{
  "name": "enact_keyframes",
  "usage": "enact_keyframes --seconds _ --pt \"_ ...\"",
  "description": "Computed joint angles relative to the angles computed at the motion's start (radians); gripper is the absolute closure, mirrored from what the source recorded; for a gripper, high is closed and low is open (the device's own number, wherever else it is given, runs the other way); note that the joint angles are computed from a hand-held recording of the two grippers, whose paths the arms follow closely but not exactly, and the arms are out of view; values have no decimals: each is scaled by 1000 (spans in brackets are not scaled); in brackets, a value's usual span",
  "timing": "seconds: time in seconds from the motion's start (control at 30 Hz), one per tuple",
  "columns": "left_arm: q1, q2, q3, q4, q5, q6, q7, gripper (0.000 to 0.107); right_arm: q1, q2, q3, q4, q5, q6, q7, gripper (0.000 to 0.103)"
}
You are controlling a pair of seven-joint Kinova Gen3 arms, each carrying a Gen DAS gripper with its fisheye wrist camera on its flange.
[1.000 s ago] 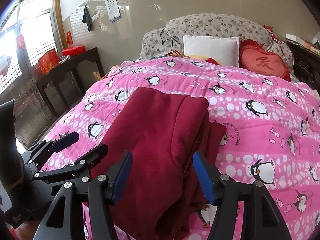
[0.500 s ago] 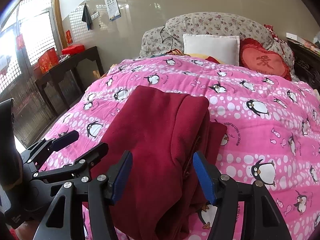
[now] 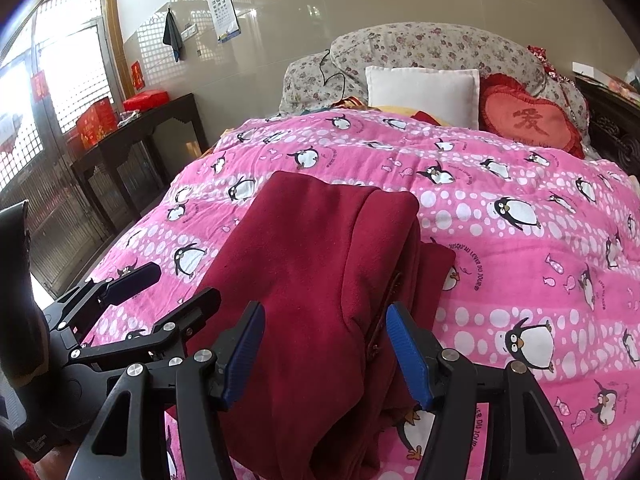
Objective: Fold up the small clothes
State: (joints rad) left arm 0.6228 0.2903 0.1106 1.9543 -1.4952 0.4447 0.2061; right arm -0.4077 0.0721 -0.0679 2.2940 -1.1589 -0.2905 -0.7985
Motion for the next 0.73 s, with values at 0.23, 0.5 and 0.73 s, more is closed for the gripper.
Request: enact_keyframes --seconds 0.23,0.5,0.73 --pt "-3 1 -5 1 -8 -12 2 35 2 4 5 -2 17 11 -11 42" --pt "-42 -8 39 36 -160 -2 138 35 -7 9 12 3 33 11 -33 41" --pt "-93 -18 77 35 -124 -17 101 35 -1 -6 17 11 18 9 -24 41"
